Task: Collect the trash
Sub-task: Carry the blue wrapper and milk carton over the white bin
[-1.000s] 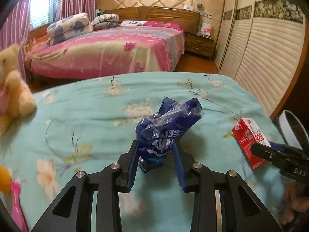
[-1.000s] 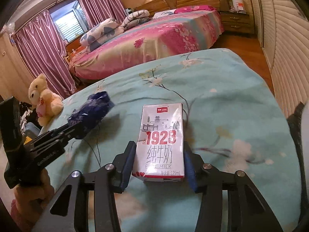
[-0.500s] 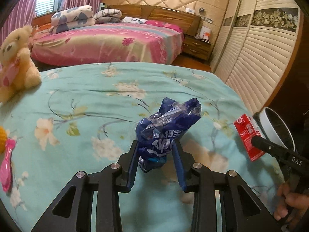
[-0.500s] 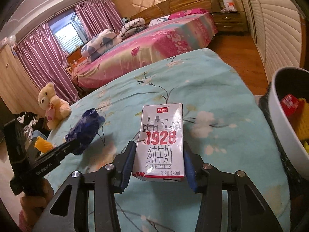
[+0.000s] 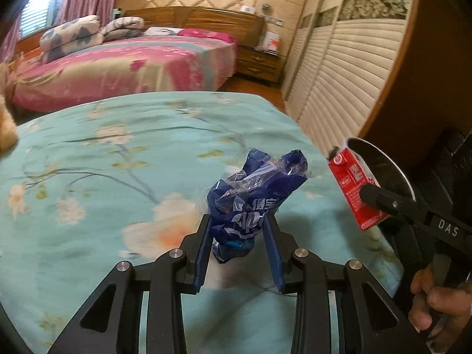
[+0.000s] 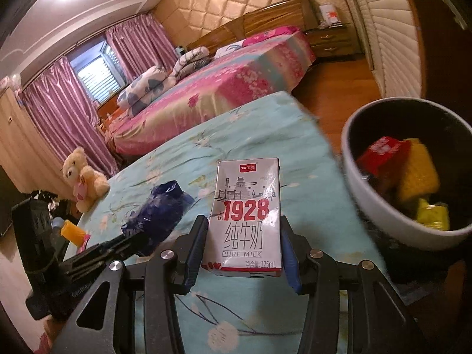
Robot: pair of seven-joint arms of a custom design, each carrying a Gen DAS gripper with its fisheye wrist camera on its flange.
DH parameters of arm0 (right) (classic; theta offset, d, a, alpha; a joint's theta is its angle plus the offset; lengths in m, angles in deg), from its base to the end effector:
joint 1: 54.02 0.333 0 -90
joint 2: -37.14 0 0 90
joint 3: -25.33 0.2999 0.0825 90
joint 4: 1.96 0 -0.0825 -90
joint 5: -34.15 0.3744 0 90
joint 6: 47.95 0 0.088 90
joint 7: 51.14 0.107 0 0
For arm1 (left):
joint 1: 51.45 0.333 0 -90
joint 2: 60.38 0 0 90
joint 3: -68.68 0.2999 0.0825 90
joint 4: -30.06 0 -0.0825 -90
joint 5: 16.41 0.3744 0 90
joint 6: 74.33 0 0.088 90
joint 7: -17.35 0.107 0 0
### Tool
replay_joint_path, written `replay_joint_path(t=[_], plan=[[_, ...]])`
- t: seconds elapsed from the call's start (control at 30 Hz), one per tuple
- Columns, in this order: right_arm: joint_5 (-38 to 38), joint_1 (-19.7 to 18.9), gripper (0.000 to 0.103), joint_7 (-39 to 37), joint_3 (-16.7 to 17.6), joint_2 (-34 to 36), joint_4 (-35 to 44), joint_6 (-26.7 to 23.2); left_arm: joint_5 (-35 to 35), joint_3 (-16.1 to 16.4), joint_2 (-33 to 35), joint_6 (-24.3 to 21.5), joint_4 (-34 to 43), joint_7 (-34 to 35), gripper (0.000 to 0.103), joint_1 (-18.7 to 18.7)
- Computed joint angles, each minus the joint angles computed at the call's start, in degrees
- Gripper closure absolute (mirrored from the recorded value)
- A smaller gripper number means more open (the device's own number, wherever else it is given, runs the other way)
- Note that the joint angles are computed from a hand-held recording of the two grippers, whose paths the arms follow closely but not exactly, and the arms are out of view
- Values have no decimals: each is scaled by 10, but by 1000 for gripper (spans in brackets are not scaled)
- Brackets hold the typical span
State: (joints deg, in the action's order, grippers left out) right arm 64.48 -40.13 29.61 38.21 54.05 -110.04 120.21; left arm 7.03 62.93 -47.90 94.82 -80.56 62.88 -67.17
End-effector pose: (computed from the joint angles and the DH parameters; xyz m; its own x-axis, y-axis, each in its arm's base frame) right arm 0.6018 0.2536 0.4261 0.2414 -0.8942 -0.3770 -0.7877 0.0463 -0.6143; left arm 0.5866 -0.2545 0.4584 -0.0566 -0.9693 0.2394 -0.7109 -0.1292 -0.6914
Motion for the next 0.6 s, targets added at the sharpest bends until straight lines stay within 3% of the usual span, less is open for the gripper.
replay_joint_path(t=[0.3, 0.6], plan=[[-7, -4, 56, 24, -21, -43, -51, 25, -37, -19, 41, -4, 55, 58, 70, -14], [-3, -10, 56, 34, -28, -60, -71, 44, -47, -9, 67, -6, 91, 83, 70, -37]])
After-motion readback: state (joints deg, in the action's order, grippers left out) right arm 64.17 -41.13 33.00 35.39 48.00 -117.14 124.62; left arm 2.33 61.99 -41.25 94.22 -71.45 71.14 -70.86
